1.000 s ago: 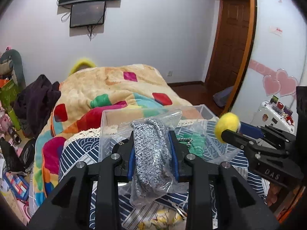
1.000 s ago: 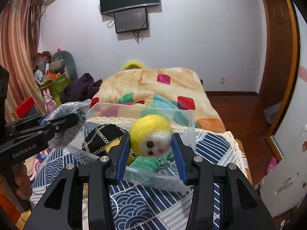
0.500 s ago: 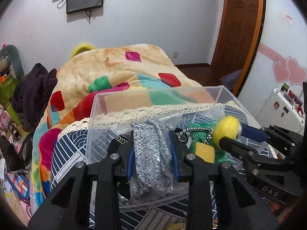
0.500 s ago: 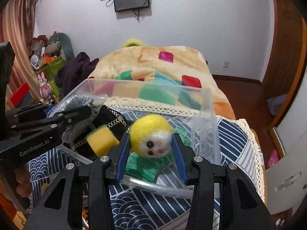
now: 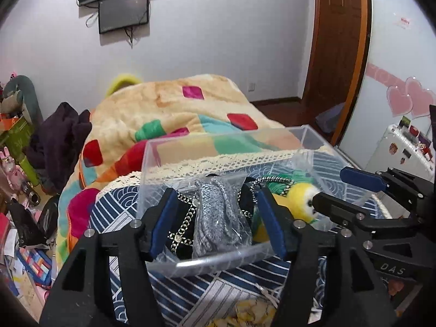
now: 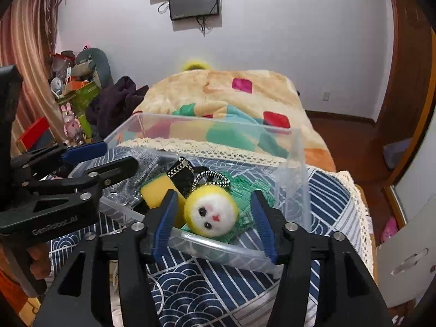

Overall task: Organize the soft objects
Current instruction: 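Drop the sock into the box with the left tool while the right tool drops the doll in, then grasp the yellow patterned cloth with the left tool while the right tool grasps the white pouch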

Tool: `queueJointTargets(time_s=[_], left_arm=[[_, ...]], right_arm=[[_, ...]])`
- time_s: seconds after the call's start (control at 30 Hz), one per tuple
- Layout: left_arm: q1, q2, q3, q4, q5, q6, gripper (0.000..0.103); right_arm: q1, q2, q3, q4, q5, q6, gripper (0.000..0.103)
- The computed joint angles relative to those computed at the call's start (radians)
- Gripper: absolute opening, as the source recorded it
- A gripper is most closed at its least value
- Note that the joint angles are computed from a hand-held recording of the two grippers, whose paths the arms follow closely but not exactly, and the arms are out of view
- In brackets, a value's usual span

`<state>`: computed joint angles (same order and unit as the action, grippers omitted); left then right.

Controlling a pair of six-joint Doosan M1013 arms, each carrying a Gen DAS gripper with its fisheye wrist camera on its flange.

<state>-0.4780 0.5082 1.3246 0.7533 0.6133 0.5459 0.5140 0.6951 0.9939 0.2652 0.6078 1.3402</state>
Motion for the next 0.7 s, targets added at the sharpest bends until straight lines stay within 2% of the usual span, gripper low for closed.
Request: queueJointTargets(time_s=[0.13, 0.17, 0.27, 0.33, 0.43, 0.53, 0.7], left_arm=[[-0.01, -0.034, 0.039, 0.061, -0.022, -0.068, 0.073], [-0.014, -0.043, 0.049, 0.079, -0.026, -0.084, 0.074], [-0.026, -0.072, 0.085, 0.131, -0.039, -0.119, 0.074], [-0.034, -0.092, 0.112, 0.152, -0.045, -0.13, 0.075], [-0.043, -0.115, 0.152, 0.162, -0.036, -0.141, 0.075], [-0.05, -0.131, 0.186, 0.137, -0.02, -0.141, 0.075], [-0.055, -0.141, 0.236, 0.041, -0.002, -0.101, 0.075]], right_arm=[[0.004, -0.019, 0.024, -0.019, -0.047, 0.005, 0.065], [0.006, -0.029, 0.038, -0.027, -0.072, 0.005, 0.071], [0.013, -0.059, 0.085, -0.049, -0.148, 0.003, 0.082], [0.013, -0.074, 0.108, -0.015, -0.174, -0.037, 0.084], [0.009, -0.095, 0.144, 0.131, -0.179, -0.177, 0.084], [0.013, -0.107, 0.174, 0.2, -0.177, -0.246, 0.084], [0.018, -0.104, 0.201, 0.284, -0.109, -0.303, 0.084]])
